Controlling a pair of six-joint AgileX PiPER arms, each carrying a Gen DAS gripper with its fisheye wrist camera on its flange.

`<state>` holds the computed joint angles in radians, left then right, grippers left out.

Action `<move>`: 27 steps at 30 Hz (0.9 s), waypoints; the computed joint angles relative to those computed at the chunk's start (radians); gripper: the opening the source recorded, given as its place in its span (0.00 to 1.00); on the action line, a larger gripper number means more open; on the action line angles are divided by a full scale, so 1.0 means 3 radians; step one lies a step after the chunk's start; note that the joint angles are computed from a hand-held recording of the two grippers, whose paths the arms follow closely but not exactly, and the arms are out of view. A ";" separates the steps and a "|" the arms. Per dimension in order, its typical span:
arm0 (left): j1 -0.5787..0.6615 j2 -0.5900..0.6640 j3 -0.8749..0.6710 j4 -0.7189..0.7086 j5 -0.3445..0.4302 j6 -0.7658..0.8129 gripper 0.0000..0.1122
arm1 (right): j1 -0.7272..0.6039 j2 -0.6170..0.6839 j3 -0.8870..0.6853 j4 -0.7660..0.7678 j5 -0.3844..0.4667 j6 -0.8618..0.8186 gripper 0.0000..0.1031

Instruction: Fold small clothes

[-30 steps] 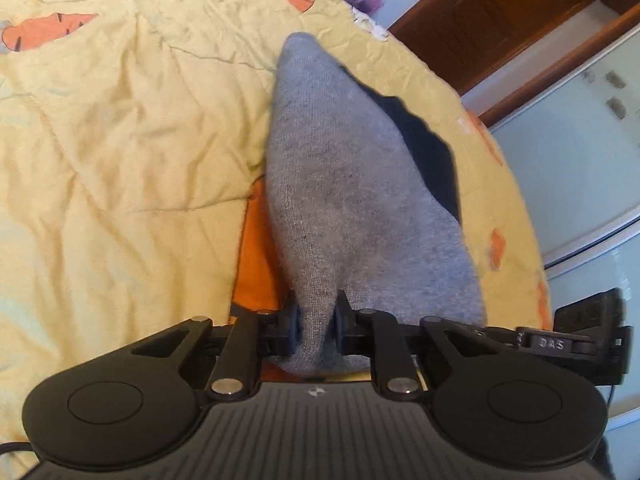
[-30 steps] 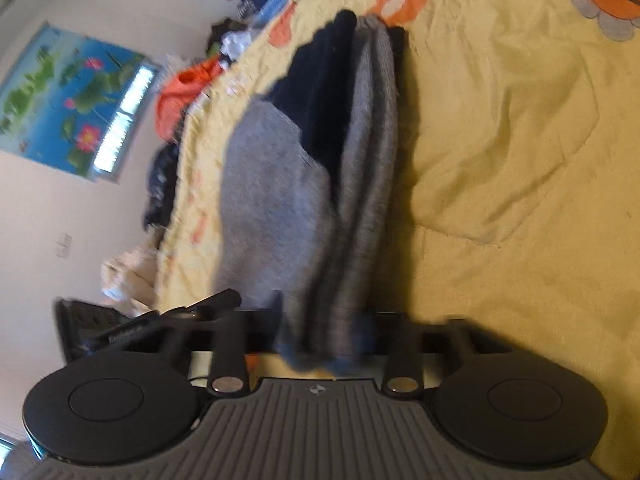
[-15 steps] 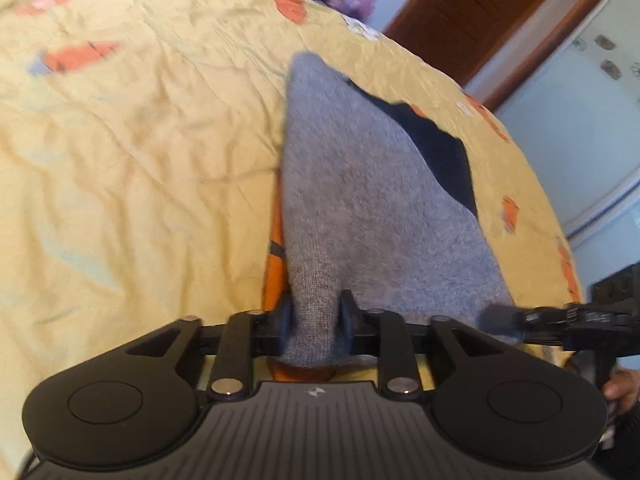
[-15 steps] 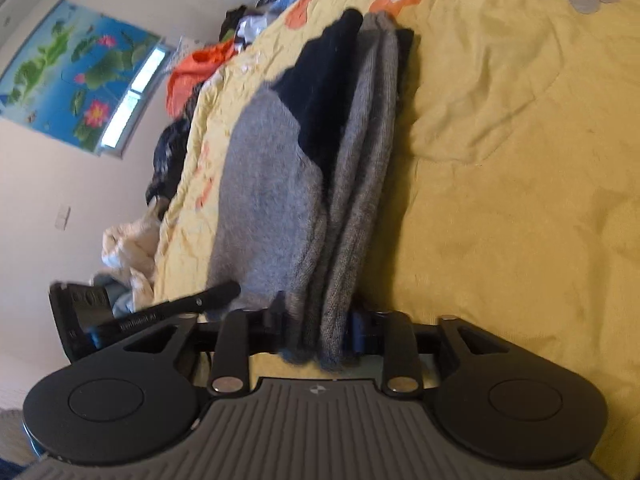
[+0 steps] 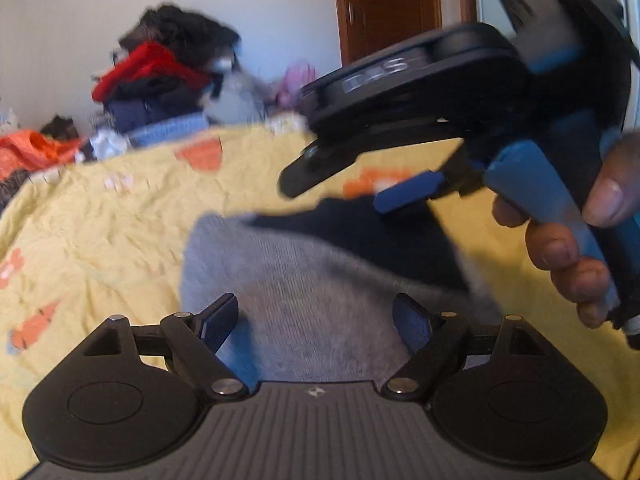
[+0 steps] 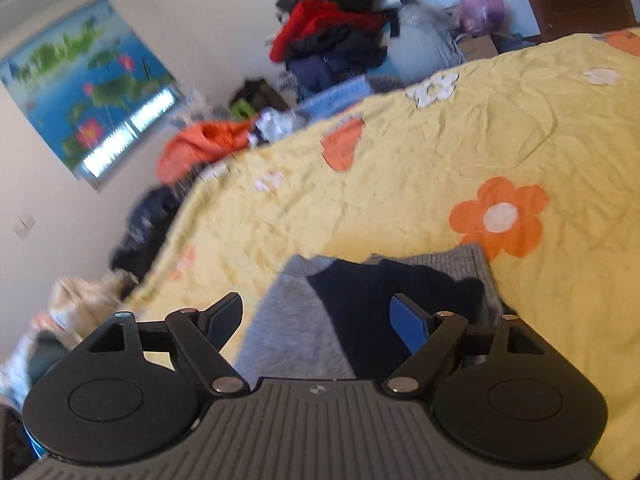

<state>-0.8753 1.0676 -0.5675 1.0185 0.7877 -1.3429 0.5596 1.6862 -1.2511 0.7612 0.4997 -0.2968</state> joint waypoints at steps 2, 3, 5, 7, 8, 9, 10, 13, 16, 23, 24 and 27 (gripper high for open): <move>0.0017 0.0129 0.0145 0.0159 -0.0082 -0.0094 0.78 | 0.0120 0.0160 -0.0053 -0.0587 -0.0083 0.0267 0.67; -0.0048 0.0127 0.0272 0.0413 -0.0098 -0.0335 0.78 | 0.0165 0.0073 0.0109 -0.0708 -0.0280 0.0200 0.65; 0.0004 0.0071 0.0357 0.0521 -0.0183 -0.0461 0.78 | 0.0072 -0.0032 0.0247 -0.0549 -0.0290 0.0010 0.61; -0.0008 0.0058 0.0387 0.0565 -0.0173 -0.0473 0.78 | -0.0015 -0.0023 0.0207 -0.0441 -0.0191 -0.0137 0.49; -0.0023 0.0052 0.0410 0.0605 -0.0164 -0.0510 0.79 | -0.0042 -0.0023 0.0146 -0.0577 -0.0105 -0.0015 0.41; -0.0059 0.0049 0.0428 0.0633 -0.0145 -0.0558 0.78 | -0.0059 0.0004 0.0088 -0.0631 -0.0040 0.0089 0.39; -0.0080 0.0030 0.0439 0.0631 -0.0135 -0.0565 0.78 | -0.0050 0.0010 0.0032 -0.0721 0.0002 0.0255 0.39; 0.0028 -0.0148 0.0363 0.0344 -0.0217 -0.0203 0.79 | 0.0098 -0.0130 0.0019 -0.1306 -0.0132 0.0867 0.48; 0.0542 -0.0307 0.0188 0.0019 -0.0622 0.0448 0.79 | 0.0151 -0.0081 -0.0071 -0.1064 -0.0256 0.0622 0.63; 0.1805 0.0627 -0.0341 -0.1298 -0.1540 0.2172 0.91 | 0.0070 0.0226 0.0075 -0.0956 -0.0503 0.0623 0.78; 0.1848 0.0694 -0.0311 -0.1209 -0.1662 0.2169 0.92 | 0.0092 0.0230 0.0085 -0.0971 -0.0519 0.0586 0.82; 0.1916 0.0787 -0.0340 -0.1191 -0.1778 0.2116 0.92 | 0.0105 0.0360 -0.0132 -0.1067 -0.0350 0.0633 0.99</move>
<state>-0.3003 1.3038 -0.6695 0.6611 0.2544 -0.7082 0.5910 1.7944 -1.2907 0.4412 0.3946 -0.1069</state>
